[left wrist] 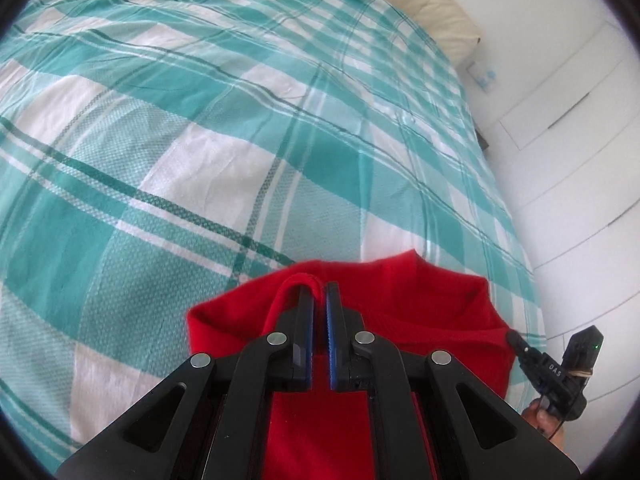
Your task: Fold small clothes
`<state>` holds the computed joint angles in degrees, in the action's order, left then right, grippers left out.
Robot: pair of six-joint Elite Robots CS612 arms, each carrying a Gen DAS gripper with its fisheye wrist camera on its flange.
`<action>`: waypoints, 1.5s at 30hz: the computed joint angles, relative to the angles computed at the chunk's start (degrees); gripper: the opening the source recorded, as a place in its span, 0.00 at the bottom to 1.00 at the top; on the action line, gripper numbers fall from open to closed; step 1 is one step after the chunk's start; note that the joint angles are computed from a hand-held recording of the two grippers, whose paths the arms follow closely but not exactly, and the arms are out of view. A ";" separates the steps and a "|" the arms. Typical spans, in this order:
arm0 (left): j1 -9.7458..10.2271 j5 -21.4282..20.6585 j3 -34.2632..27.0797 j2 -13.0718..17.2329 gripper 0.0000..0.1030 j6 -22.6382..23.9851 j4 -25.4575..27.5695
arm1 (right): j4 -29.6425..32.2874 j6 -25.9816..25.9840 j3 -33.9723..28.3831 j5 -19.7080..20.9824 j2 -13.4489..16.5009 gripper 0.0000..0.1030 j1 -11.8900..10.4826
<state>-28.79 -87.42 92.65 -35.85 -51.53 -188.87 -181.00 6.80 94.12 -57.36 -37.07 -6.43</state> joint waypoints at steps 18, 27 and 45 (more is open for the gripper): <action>-5.25 15.91 11.90 -6.84 0.92 5.05 -1.10 | -4.48 -14.22 8.46 1.19 -5.42 0.38 -0.91; -13.71 18.83 19.75 -9.61 0.94 2.76 0.62 | -2.39 -24.87 17.08 -7.70 -6.78 0.40 0.32; -16.37 29.84 19.99 -9.06 0.96 0.84 3.86 | -15.36 -16.80 23.49 -5.48 -9.07 0.57 -1.63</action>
